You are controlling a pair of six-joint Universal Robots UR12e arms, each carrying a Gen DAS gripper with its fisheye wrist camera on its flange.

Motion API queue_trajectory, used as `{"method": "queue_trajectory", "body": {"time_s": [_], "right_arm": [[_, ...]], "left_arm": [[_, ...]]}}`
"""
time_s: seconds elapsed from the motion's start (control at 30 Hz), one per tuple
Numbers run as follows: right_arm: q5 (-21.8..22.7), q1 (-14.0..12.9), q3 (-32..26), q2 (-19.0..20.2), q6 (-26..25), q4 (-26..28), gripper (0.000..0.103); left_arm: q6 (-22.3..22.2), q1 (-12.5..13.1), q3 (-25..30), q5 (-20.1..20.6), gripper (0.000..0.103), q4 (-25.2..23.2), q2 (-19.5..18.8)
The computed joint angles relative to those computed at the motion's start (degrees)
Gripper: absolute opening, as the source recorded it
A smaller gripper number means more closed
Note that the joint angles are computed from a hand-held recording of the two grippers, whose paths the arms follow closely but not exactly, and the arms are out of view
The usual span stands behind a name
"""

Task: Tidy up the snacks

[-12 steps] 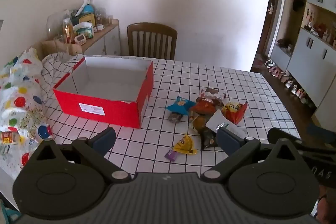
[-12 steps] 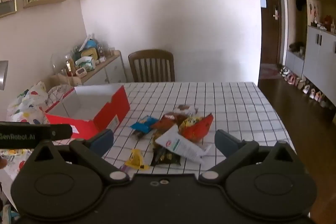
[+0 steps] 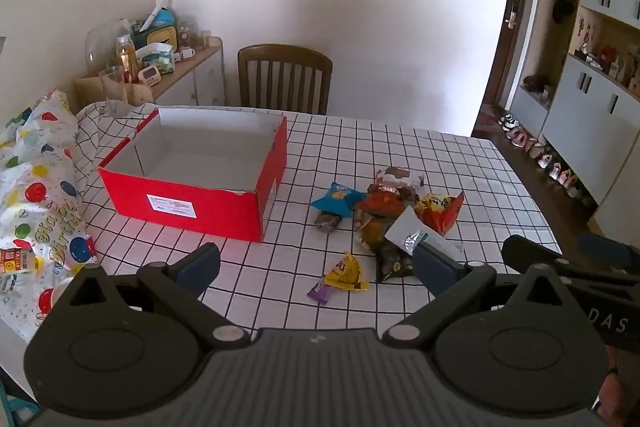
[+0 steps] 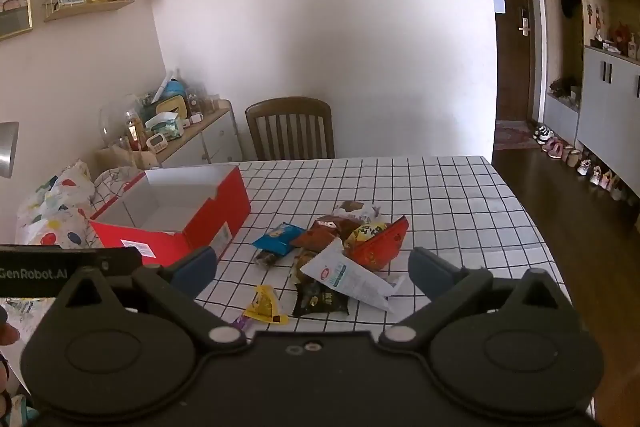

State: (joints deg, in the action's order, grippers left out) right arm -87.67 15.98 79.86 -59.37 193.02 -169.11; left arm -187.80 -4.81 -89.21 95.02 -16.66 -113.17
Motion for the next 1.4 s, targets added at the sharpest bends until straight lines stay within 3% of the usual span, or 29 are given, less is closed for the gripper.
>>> {"method": "queue_trajectory", "body": {"time_s": [1.4], "right_arm": [[2.69, -0.69, 0.32, -0.03, -2.76, -1.58, 0.102]], "left_arm": [[-1.78, -1.26, 0.23, 3.50, 0.103, 0.61, -0.07]]}}
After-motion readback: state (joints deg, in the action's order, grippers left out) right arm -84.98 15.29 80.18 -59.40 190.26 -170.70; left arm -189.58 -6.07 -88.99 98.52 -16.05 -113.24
